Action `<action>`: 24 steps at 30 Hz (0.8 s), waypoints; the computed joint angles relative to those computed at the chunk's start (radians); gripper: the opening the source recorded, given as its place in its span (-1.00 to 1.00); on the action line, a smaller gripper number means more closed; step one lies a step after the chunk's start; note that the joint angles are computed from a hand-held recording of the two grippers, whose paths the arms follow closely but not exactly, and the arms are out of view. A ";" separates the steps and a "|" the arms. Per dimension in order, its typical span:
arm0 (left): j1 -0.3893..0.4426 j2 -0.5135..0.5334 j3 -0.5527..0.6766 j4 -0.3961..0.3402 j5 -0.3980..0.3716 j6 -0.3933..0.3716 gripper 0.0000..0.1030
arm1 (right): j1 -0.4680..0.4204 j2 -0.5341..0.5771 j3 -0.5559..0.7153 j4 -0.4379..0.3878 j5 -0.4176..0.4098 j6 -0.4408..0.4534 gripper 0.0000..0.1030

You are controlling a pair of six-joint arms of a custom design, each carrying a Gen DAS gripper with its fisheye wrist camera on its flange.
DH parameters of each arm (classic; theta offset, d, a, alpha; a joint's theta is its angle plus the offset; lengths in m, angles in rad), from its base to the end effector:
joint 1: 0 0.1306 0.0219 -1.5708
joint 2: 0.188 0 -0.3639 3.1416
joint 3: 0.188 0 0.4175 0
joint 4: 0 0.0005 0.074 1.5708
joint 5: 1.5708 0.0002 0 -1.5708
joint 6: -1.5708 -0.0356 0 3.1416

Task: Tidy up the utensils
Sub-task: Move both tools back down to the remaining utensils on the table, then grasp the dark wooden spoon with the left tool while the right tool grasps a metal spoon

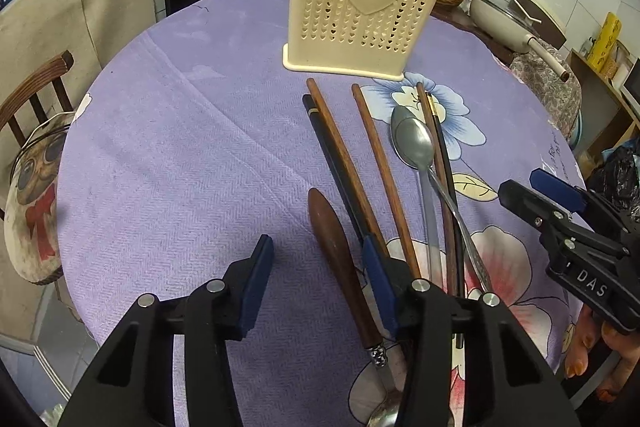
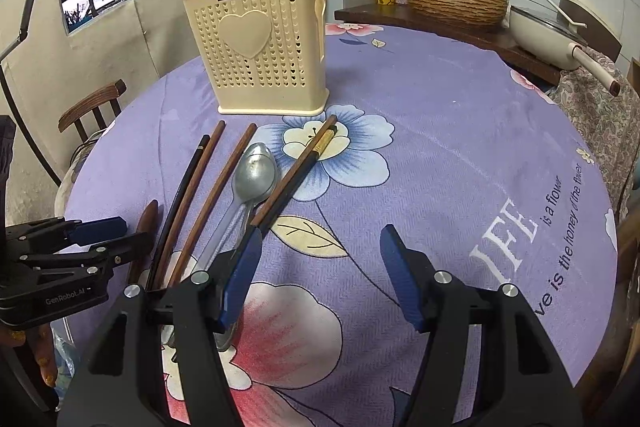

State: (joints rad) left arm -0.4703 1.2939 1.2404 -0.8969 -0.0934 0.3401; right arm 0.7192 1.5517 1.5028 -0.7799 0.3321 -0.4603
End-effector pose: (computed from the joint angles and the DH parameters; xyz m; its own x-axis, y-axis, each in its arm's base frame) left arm 0.4202 -0.2105 0.3816 -0.8182 0.0433 -0.5734 0.1378 0.9829 -0.1224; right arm 0.4388 0.3682 0.3894 -0.6999 -0.0546 -0.7122 -0.1631 0.9830 0.0849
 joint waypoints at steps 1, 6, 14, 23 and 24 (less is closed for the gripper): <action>-0.004 0.006 0.005 -0.004 -0.010 -0.003 -0.19 | 0.000 0.000 -0.001 0.001 -0.001 0.000 0.20; -0.016 0.020 0.018 -0.007 -0.031 -0.020 -0.52 | 0.002 0.021 0.026 -0.007 0.003 0.017 0.20; -0.013 0.023 0.015 0.010 -0.025 -0.039 -0.64 | 0.013 0.082 0.109 -0.019 -0.021 0.063 0.20; 0.036 0.028 0.021 0.014 -0.002 -0.039 -0.68 | 0.017 0.207 0.261 -0.082 -0.086 0.073 0.19; 0.041 0.028 0.021 0.014 0.003 -0.039 -0.68 | 0.015 0.220 0.276 -0.090 -0.088 0.068 0.19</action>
